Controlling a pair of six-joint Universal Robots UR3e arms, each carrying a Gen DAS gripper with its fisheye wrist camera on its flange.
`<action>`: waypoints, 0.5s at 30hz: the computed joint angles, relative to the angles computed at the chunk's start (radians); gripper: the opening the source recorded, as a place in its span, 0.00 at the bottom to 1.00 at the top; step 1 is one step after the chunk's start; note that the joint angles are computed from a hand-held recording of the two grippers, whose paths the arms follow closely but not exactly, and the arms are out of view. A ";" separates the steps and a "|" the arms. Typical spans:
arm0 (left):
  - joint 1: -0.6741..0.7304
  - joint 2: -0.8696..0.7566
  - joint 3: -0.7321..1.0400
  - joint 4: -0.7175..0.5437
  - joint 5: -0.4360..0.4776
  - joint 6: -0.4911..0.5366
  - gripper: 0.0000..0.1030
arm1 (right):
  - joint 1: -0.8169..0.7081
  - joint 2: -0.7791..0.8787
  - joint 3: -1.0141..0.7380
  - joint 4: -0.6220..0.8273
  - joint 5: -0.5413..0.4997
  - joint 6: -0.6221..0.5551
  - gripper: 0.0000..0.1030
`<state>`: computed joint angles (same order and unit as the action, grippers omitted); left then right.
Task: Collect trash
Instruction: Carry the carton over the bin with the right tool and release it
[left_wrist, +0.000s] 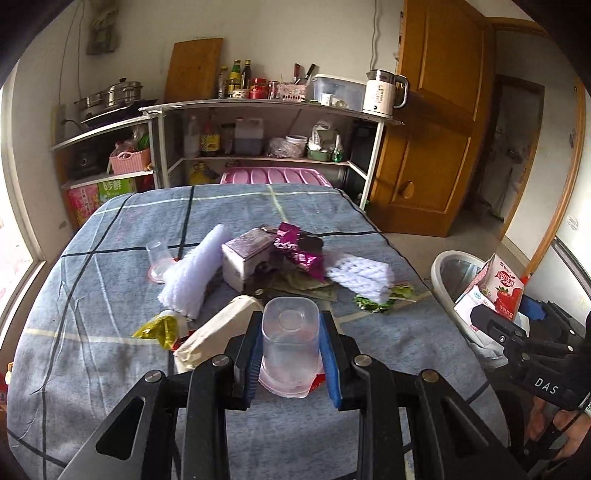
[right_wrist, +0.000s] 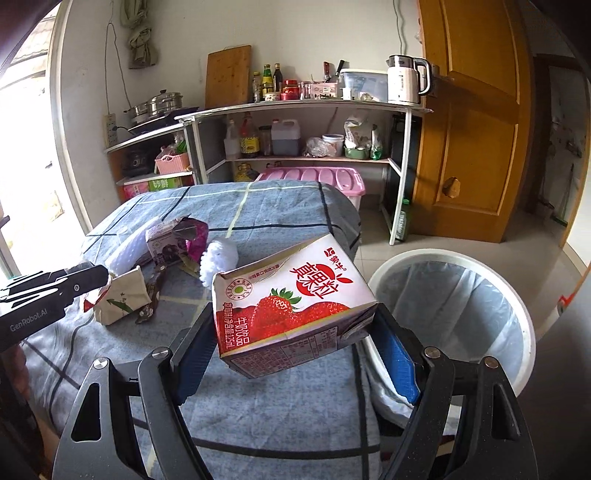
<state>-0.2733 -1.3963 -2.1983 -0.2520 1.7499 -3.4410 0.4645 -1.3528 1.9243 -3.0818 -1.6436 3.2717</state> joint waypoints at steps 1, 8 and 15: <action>-0.016 -0.026 0.023 0.005 0.003 -0.001 0.28 | -0.010 -0.015 0.015 -0.004 -0.002 -0.003 0.78; -0.097 -0.182 0.161 0.037 -0.010 0.002 0.28 | -0.106 -0.103 0.108 -0.011 0.042 -0.007 0.78; -0.148 -0.393 0.393 0.011 -0.095 0.020 0.28 | -0.261 -0.185 0.176 0.014 0.081 -0.042 0.78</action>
